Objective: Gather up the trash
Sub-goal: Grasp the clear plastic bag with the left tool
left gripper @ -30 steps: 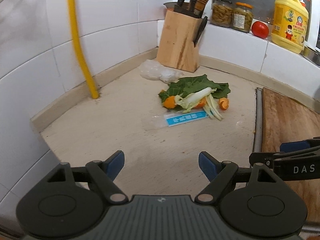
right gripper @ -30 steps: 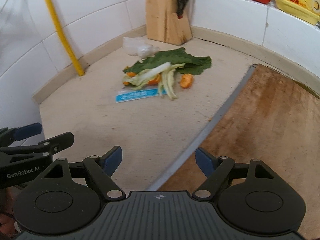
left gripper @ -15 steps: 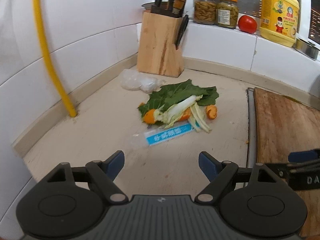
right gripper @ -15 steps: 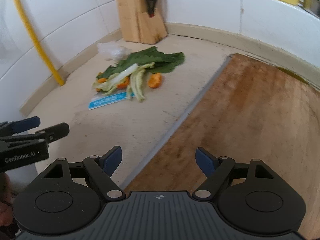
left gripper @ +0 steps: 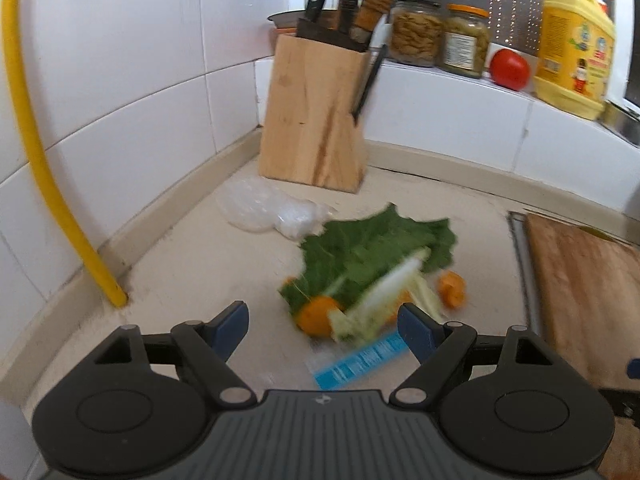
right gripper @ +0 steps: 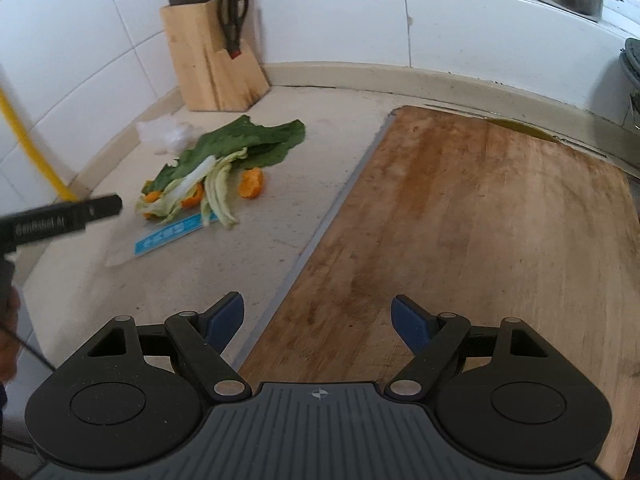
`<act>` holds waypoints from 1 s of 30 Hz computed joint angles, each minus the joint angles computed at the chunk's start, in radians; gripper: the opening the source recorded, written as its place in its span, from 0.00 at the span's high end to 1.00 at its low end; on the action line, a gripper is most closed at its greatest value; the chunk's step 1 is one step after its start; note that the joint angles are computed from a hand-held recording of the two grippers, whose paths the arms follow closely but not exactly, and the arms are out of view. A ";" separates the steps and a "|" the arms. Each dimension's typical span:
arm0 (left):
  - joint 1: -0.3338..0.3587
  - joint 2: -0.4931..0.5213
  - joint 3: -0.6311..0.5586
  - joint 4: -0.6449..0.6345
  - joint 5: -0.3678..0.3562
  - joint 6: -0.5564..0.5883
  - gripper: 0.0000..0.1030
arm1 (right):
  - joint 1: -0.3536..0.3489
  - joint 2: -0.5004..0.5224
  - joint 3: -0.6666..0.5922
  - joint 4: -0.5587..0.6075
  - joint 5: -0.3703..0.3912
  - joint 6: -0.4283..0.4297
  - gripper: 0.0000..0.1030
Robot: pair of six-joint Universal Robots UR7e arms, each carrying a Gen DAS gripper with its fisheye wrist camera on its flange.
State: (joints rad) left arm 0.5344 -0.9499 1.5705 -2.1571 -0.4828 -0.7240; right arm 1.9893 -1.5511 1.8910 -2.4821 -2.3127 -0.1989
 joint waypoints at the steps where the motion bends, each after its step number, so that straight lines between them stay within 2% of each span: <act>1: 0.012 0.003 -0.009 -0.018 0.000 0.024 0.26 | 0.003 0.010 -0.004 -0.004 -0.009 0.002 0.17; 3: 0.039 0.009 -0.028 -0.074 -0.009 0.075 0.26 | 0.008 0.031 -0.016 -0.014 -0.021 0.002 0.17; 6: 0.087 0.021 -0.062 -0.209 -0.059 0.176 0.26 | 0.017 0.067 -0.039 -0.038 -0.036 -0.006 0.17; 9: 0.127 0.051 -0.125 -0.230 -0.071 0.186 0.26 | 0.020 0.104 -0.064 -0.063 -0.037 -0.018 0.17; 16: 0.226 0.165 -0.311 -0.185 -0.093 0.178 0.26 | 0.016 0.202 -0.138 -0.104 -0.025 -0.043 0.17; 21: 0.280 0.234 -0.416 -0.146 -0.110 0.151 0.26 | 0.006 0.260 -0.195 -0.085 -0.016 -0.055 0.17; 23: 0.292 0.263 -0.460 -0.100 -0.096 0.140 0.26 | 0.002 0.278 -0.214 -0.077 -0.017 -0.057 0.17; 25: 0.304 0.287 -0.502 -0.036 -0.095 0.113 0.31 | -0.004 0.298 -0.234 -0.071 -0.017 -0.057 0.17; 26: 0.308 0.289 -0.503 -0.040 -0.105 0.115 0.42 | -0.006 0.306 -0.243 -0.069 -0.017 -0.056 0.17; 30: 0.293 0.260 -0.436 -0.101 -0.110 0.165 0.59 | -0.010 0.320 -0.254 -0.079 -0.017 -0.056 0.17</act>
State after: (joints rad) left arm 0.8276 -0.6897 1.1341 -2.2583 -0.5923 -0.5591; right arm 1.9791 -1.2309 1.6372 -2.5610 -2.3296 -0.2549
